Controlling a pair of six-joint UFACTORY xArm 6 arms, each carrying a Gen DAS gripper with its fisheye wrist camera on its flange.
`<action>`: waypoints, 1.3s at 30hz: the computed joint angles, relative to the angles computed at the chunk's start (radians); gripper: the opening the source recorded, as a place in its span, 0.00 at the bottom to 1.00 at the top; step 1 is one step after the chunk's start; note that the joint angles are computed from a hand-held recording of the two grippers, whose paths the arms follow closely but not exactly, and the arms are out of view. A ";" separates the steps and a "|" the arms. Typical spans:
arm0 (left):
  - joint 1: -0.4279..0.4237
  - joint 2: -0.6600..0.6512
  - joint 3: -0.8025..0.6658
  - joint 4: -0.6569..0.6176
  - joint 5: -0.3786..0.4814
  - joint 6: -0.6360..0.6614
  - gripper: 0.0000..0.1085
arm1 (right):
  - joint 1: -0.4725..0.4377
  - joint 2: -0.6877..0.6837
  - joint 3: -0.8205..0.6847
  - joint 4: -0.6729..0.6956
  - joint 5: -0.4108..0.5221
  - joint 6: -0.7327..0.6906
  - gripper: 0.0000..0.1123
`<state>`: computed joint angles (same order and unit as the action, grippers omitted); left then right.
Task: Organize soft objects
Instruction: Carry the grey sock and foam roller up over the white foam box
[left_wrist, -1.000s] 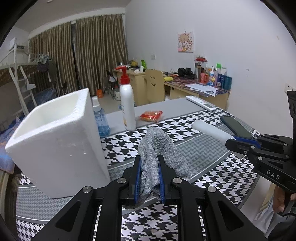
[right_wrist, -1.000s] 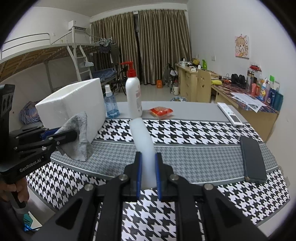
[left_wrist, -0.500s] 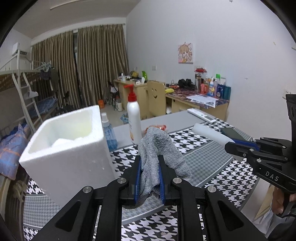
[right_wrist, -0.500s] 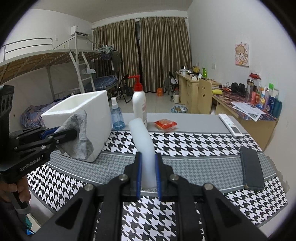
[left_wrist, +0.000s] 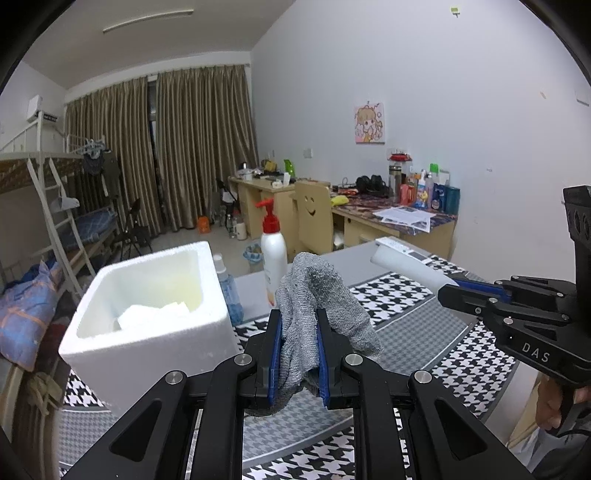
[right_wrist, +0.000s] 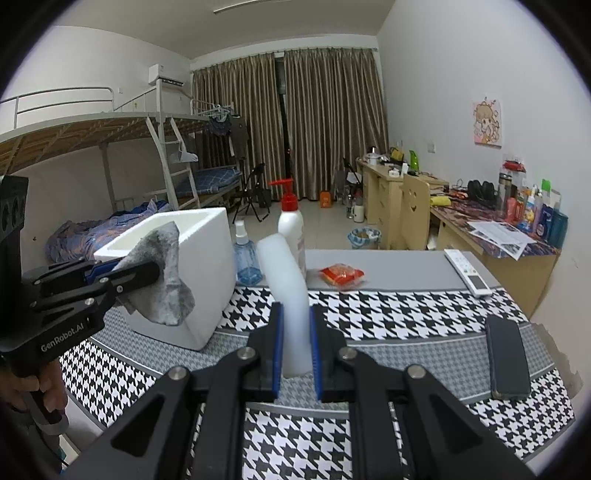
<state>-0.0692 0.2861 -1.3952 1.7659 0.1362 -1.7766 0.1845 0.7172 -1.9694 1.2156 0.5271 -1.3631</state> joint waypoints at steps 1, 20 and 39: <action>0.000 -0.001 -0.001 0.004 0.004 -0.004 0.16 | 0.000 -0.001 -0.001 0.004 0.002 -0.002 0.15; 0.026 -0.008 -0.038 0.060 0.010 -0.062 0.16 | 0.016 0.011 -0.057 0.026 0.025 -0.008 0.15; 0.049 -0.023 -0.043 -0.017 0.062 0.006 0.16 | 0.032 0.089 -0.205 0.000 0.086 0.045 0.15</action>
